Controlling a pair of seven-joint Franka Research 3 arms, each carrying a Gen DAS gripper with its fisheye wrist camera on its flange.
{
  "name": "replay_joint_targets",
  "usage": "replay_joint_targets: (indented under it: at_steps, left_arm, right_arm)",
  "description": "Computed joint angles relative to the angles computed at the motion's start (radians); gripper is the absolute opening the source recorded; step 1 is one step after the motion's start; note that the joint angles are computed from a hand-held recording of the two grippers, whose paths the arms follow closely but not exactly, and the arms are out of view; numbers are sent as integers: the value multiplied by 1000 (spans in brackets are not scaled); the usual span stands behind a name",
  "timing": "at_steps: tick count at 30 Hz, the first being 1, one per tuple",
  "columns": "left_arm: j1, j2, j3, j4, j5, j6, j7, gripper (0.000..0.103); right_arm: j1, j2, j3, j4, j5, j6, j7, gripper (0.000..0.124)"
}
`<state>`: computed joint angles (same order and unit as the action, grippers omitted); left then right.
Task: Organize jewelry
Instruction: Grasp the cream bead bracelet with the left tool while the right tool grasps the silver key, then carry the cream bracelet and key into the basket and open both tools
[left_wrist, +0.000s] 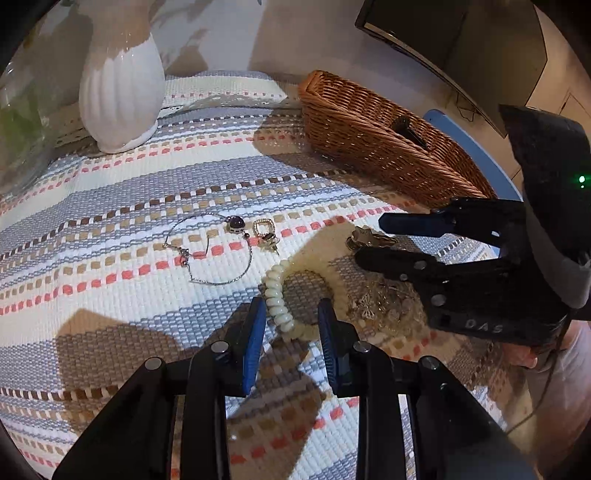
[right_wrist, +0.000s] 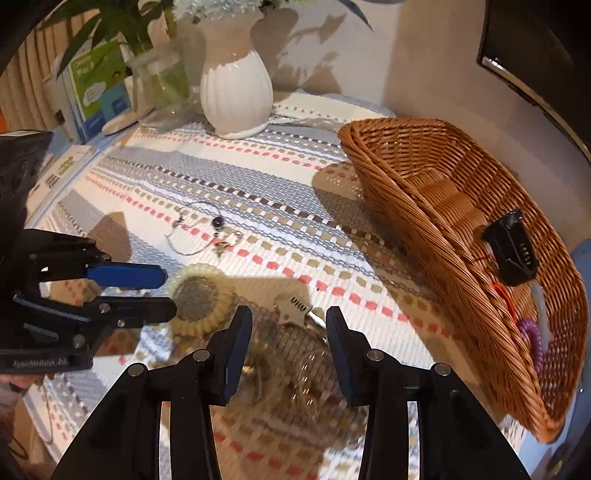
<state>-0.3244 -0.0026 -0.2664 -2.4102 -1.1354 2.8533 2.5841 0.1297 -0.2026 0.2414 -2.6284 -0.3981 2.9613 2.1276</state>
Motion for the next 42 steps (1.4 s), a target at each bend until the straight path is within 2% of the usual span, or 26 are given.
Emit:
replay_joint_targets:
  at_steps: [4,7,12,14,16,19,22,28,30,32,35,37,40,42]
  left_arm:
    - [-8,15,-12,1,23,67,-17,11]
    - [-6,21,-18,7,-7,76,12,9]
    - [2,3,-14,2,-73,40,77,8]
    - [1,-20,-5,-5,-131,20,126,8]
    - [-2,-52,9,-12,-186,-12,179,8]
    - [-17,-90,16,-13,-196,-9,202,8]
    - [-36,-114,23,20,-149,-5,173,8]
    - [-76,-80,26,157,-84,17,140,8]
    - [-80,-21,13,233,-34,26,103,8]
    - [-75,37,-10,291,21,47,61,8]
    - [-62,157,-32,396,173,46,-73,8]
    - [-69,236,-28,462,288,40,-176,8]
    - [-81,317,-20,514,410,50,-279,8]
    - [-62,344,-42,526,432,55,-292,8]
  right_arm:
    - [-9,37,3,24,-56,4,25,39]
    - [7,42,-13,25,-53,18,21,23]
    - [7,35,-8,28,-82,12,69,23]
    - [18,9,-21,8,-50,44,68,23]
    - [-3,-39,-1,-17,-35,77,79,22]
    - [-3,-114,5,-54,31,110,56,22]
    - [19,-202,-20,-90,106,133,30,22]
    - [-71,-380,-10,-139,210,145,40,22]
    - [-88,-391,-42,-138,248,142,22,22]
    - [-57,-362,-115,-125,298,150,-16,23]
    - [12,-273,-243,-77,382,143,-85,23]
    - [53,-202,-301,-35,436,133,-125,22]
    - [64,-115,-317,23,497,112,-161,22]
    - [47,-69,-303,53,521,107,-178,22]
